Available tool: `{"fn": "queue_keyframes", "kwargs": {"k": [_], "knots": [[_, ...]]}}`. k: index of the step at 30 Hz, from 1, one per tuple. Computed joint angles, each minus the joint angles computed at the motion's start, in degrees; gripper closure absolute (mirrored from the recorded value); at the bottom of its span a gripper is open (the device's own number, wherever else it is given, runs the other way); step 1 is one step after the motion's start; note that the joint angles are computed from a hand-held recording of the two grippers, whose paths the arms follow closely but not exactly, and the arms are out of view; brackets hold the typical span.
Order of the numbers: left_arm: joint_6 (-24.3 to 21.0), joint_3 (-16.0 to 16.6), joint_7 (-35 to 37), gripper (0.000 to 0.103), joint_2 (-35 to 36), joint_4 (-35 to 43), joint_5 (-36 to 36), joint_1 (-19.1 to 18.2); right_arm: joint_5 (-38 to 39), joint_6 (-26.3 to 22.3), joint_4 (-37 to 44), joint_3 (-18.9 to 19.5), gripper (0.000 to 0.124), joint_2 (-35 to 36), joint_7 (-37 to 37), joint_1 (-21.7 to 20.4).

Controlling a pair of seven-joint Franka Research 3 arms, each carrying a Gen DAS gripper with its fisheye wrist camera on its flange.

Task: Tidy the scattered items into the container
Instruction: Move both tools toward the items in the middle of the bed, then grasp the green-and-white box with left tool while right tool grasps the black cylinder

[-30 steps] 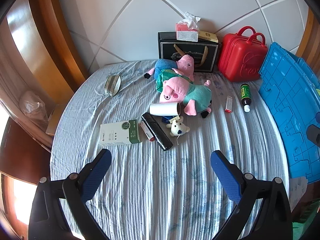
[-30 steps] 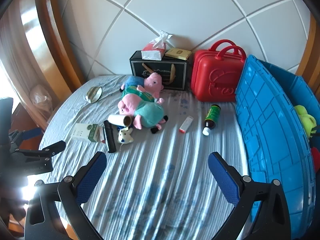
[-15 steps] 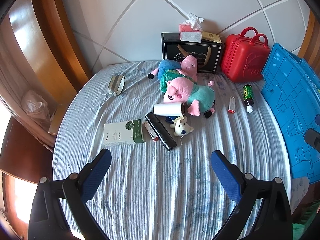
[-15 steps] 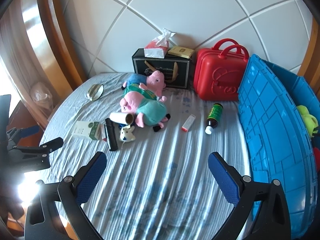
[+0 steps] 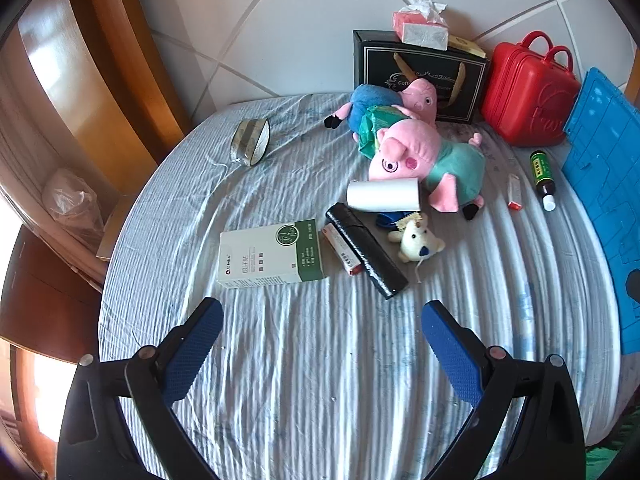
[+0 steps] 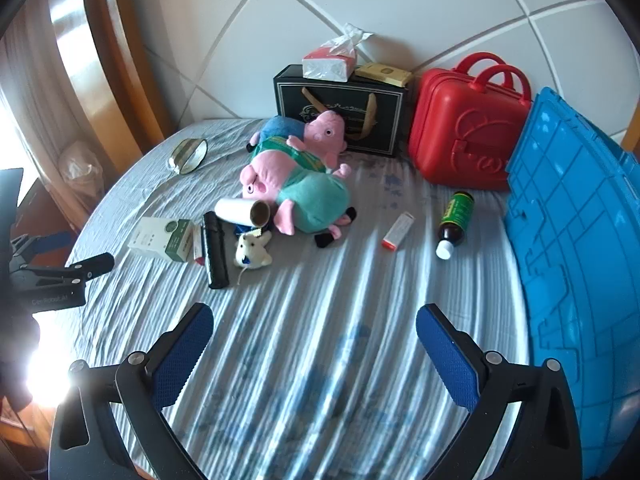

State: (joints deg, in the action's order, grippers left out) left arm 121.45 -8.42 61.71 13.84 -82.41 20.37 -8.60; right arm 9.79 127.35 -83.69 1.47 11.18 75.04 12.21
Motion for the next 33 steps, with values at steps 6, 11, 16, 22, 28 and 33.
{"fn": "queue_keyframes", "kwargs": {"k": [6,11,16,22,28,33], "knots": [[8.7,1.3,9.8,0.002,4.3,-2.5,0.2,3.8,1.2,3.0,-0.4,1.6,0.021,5.7,-1.8,2.0],[16.1,0.2,27.0,0.002,8.6,-3.3,-3.7,8.3,1.7,4.8,1.9,2.7,0.021,11.5,-3.1,4.4],[19.6,-2.0,46.9,0.002,13.5,-1.5,-9.6,12.6,1.7,4.9,5.4,3.1,0.021,16.6,-2.5,6.8],[17.4,-5.3,65.6,0.002,18.2,3.1,-18.2,16.3,1.3,5.9,10.9,3.5,0.021,22.9,-3.5,8.9],[15.9,-5.1,73.5,0.002,21.2,6.1,-21.8,16.2,0.2,5.5,17.3,2.9,0.021,28.6,-3.0,10.5],[17.5,-4.6,72.7,0.005,21.1,5.5,-24.0,15.9,-1.7,6.5,19.3,2.2,0.021,30.8,-3.2,11.9]]}}
